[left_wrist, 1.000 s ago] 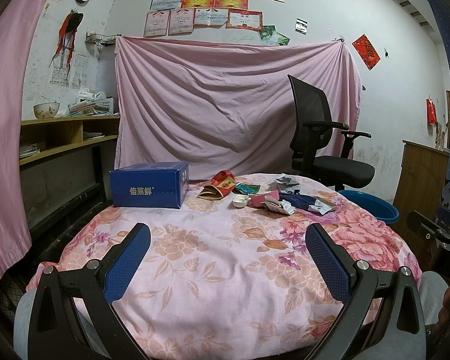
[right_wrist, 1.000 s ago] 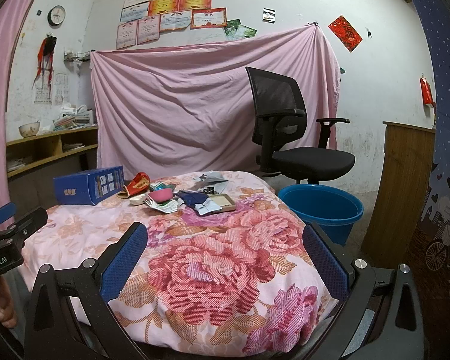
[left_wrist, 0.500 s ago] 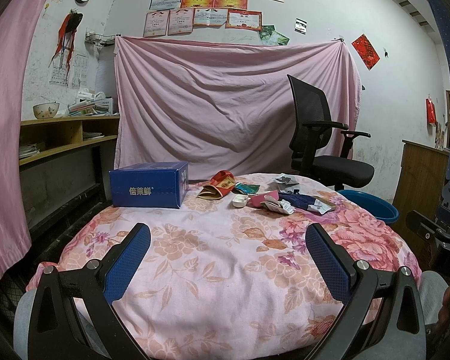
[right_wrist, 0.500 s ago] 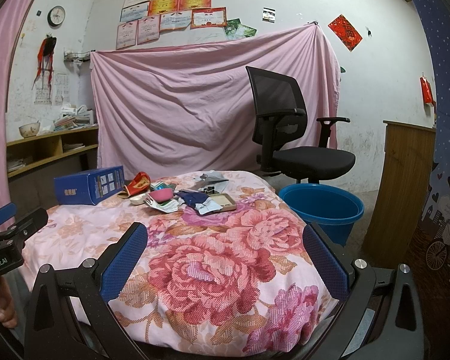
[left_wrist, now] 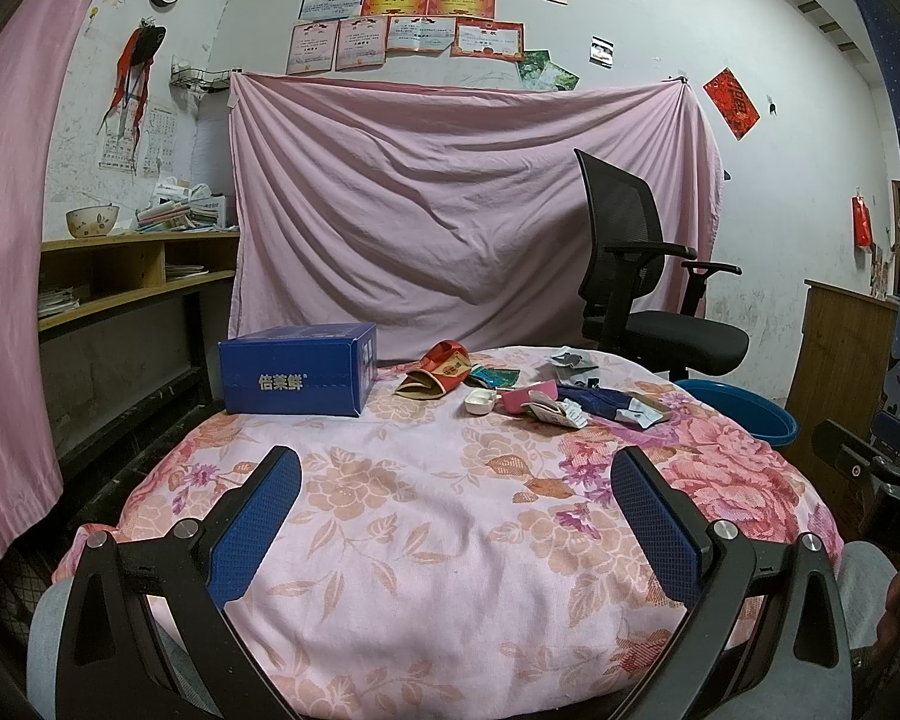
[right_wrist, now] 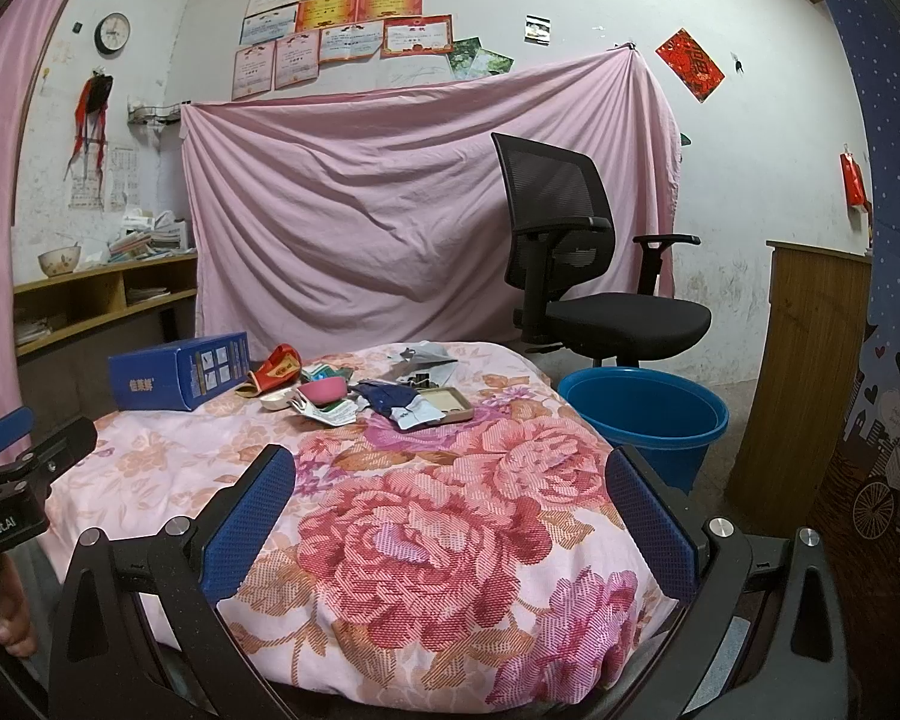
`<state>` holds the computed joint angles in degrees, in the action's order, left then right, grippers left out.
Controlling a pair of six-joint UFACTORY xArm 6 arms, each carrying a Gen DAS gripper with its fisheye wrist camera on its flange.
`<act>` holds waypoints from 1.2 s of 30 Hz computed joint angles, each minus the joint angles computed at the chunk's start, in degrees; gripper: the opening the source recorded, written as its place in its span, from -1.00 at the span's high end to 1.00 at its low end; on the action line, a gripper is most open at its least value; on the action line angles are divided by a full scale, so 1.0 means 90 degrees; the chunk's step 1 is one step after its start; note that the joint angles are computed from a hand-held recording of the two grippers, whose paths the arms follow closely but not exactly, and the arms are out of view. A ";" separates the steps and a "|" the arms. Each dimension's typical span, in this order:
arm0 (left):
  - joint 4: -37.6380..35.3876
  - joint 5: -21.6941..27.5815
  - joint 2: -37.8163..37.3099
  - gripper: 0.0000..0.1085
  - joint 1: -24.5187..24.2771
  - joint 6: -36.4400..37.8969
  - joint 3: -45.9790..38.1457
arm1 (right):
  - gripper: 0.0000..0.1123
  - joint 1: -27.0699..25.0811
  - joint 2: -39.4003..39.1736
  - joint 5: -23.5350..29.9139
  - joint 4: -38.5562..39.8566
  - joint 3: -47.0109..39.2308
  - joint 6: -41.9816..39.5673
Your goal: Collect trash
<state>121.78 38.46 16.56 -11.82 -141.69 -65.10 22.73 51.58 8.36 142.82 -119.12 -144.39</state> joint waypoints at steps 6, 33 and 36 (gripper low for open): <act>-0.0003 0.0005 -0.0001 -0.87 -0.0001 0.0007 0.0001 | -0.83 0.0000 -0.0012 0.0003 0.0008 0.0016 -0.0004; -0.1037 -0.0305 0.0360 -0.87 0.0329 0.1067 -0.0806 | -0.83 -0.0063 0.0438 0.0113 -0.1805 -0.0762 0.2494; -0.1236 -0.0268 0.0502 -0.87 0.0389 0.1312 -0.1070 | -0.83 -0.0030 0.0725 0.0110 -0.2433 -0.1243 0.3074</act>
<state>110.65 36.05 21.07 -8.31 -129.89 -74.73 22.46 58.10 9.36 120.92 -130.31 -116.72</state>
